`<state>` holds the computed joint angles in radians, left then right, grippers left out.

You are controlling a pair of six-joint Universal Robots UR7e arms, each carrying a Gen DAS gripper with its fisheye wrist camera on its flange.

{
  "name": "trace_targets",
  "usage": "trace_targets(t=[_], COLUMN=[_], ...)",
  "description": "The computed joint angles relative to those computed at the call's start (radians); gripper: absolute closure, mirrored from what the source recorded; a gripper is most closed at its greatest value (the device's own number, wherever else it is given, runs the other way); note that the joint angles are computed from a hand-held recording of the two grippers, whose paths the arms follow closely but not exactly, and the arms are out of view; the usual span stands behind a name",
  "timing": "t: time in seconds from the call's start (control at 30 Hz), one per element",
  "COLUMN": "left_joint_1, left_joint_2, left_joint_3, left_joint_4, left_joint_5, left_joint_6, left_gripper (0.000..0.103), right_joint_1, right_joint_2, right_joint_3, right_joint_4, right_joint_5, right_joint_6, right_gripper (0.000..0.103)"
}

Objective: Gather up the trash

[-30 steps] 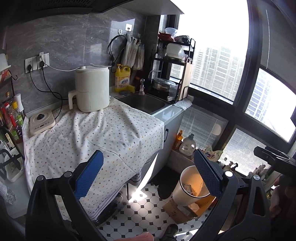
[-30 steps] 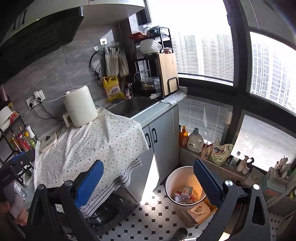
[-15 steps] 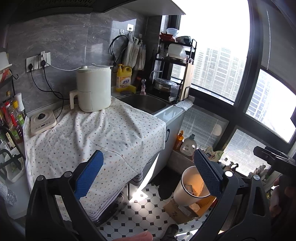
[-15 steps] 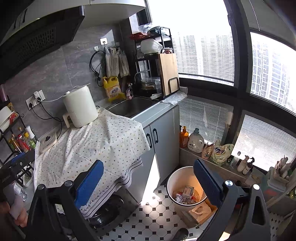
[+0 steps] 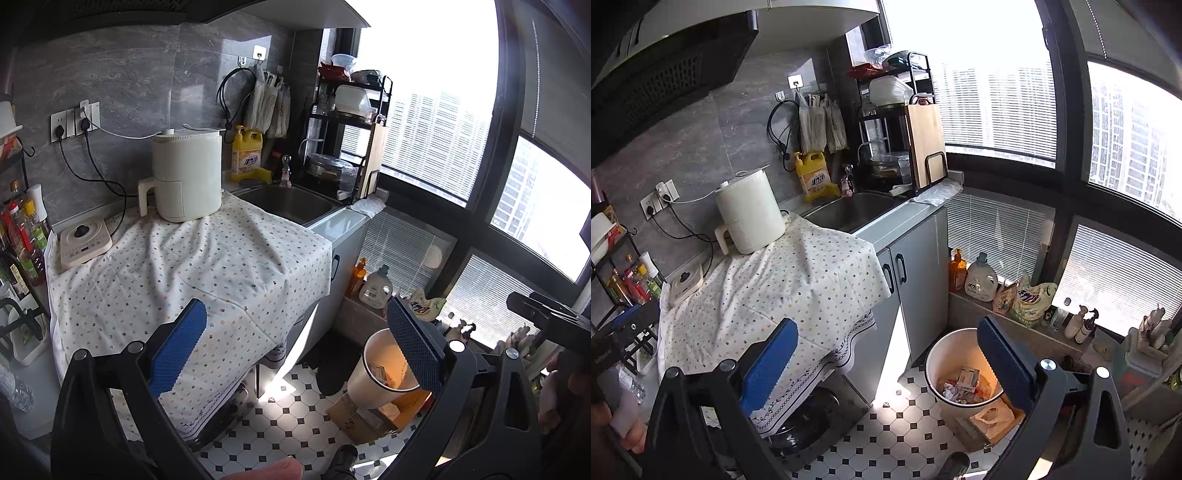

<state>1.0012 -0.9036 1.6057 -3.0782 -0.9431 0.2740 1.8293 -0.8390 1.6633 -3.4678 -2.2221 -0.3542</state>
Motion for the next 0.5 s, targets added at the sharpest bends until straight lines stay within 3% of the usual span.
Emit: trace_targets(t=[0.5], left_joint_1=[0.043], left_joint_2=[-0.004], left_joint_3=[-0.028], left_joint_4=[0.057], left_joint_5=[-0.062], left_joint_6=[0.031], left_gripper=[0.006], right_joint_1=[0.012], right_joint_2=[0.047], right_joint_3=[-0.01], right_joint_4=[-0.018], right_joint_5=[-0.062], right_joint_6=[0.047], right_gripper=[0.008])
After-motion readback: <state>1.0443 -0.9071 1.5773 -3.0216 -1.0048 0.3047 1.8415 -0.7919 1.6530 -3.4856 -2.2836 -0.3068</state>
